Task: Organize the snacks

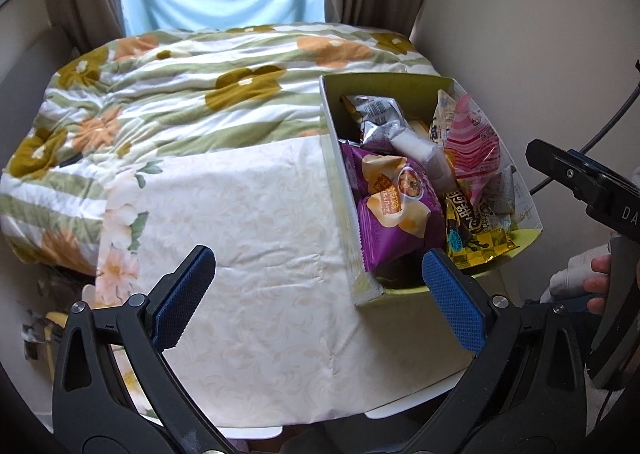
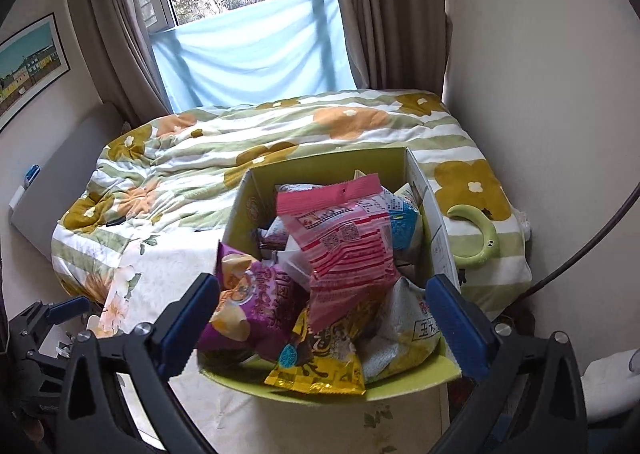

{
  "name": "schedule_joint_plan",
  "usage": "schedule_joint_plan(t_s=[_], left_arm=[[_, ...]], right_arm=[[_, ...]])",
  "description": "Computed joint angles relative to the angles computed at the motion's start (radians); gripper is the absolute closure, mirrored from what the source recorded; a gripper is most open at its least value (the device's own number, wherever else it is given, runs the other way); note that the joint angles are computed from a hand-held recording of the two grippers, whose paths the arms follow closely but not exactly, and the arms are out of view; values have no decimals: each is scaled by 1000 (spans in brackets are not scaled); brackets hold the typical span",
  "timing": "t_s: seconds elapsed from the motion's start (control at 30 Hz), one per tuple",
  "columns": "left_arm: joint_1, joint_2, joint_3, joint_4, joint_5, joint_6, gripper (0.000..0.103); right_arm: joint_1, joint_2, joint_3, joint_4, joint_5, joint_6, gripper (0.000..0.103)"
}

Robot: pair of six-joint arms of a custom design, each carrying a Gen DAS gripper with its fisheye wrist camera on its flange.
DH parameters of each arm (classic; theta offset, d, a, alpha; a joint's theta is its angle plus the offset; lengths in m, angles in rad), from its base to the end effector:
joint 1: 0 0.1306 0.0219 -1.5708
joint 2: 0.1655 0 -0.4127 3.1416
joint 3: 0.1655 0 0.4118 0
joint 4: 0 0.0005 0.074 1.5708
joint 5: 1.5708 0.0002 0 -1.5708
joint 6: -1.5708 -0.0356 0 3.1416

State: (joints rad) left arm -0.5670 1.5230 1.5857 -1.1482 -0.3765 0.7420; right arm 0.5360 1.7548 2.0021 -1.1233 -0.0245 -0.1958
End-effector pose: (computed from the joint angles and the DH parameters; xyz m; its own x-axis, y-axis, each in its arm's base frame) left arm 0.4548 -0.2747 0.4714 -0.7898 -0.2421 -0.5636 -0.2426 0.9672 -0.0755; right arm 0.5436 0.3233 0.5348 -0.7498 -0.2192 -0.6243 -0.3855 0.9116 0.1430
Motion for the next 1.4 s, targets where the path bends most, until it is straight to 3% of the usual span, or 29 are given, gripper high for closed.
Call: schedule_joint_plan(t_s=[0.2,0.4,0.53,0.9,1.4], left_arm=[[-73,-134,-18,-75,-197,76,0],[-172,-234,-34,-148,-381,142,0],[-230,-252,-33,-243,-468,215,0],[-282,-268,-54,-274,-505,275,0],[-272,-258,-49,-262,-502,262,0]], right_arm=[[70,-151,-108,80,57,-7,1],[162,-273,-190,136,205,27,1],[202,-316,-222,142,276,22,1],[224,-345,-249,114,299,-17,1],[220,-325,-250,95,291,-33,1]])
